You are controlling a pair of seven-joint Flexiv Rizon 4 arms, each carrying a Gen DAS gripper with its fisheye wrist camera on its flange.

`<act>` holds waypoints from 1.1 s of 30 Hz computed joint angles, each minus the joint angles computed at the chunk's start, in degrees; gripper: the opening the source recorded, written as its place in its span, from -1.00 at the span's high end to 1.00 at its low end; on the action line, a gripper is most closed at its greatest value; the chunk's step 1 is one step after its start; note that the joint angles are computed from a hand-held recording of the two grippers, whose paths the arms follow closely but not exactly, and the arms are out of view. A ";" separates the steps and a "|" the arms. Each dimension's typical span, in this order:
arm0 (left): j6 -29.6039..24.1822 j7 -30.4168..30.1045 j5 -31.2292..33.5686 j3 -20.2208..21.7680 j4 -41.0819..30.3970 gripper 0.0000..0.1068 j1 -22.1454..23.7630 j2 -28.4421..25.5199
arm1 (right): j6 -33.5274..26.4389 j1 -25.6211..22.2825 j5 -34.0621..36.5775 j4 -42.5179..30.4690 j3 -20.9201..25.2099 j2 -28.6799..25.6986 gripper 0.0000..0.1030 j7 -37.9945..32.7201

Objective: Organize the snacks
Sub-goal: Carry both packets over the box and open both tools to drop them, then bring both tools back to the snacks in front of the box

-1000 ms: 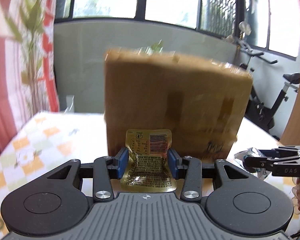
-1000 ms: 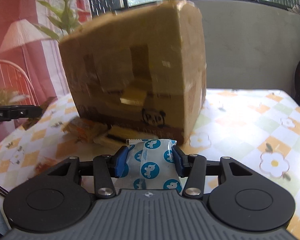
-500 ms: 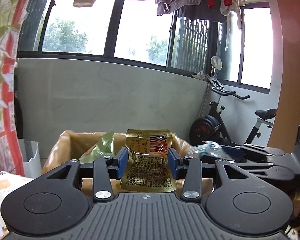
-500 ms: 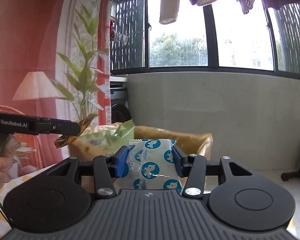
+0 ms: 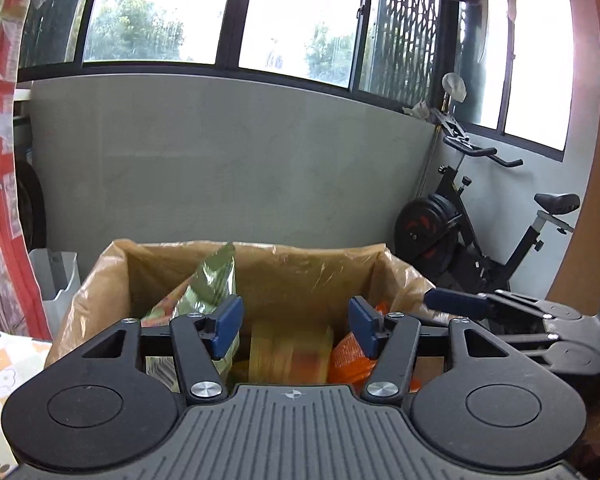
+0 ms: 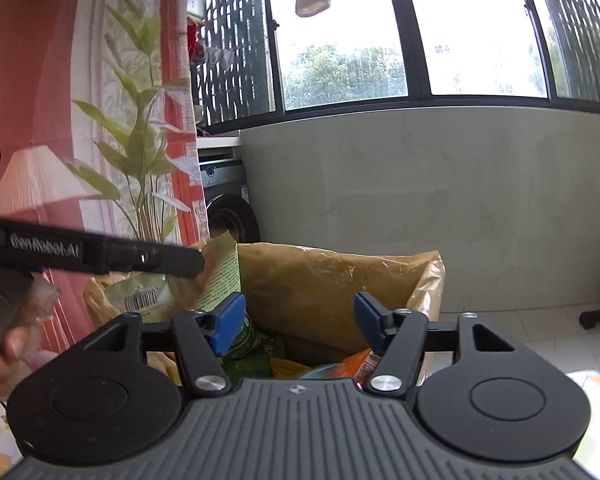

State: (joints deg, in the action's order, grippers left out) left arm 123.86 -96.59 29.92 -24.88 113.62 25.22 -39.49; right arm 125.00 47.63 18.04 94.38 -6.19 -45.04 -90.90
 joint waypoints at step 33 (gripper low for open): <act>8.20 -8.02 16.80 13.74 14.37 -0.15 10.63 5.15 | 7.16 8.78 24.21 13.72 4.96 3.57 -0.24 -12.61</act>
State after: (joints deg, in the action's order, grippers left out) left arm 132.07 -104.61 46.71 -11.13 127.99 35.85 -34.34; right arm 132.16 56.41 42.25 108.10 -1.23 -41.46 -103.51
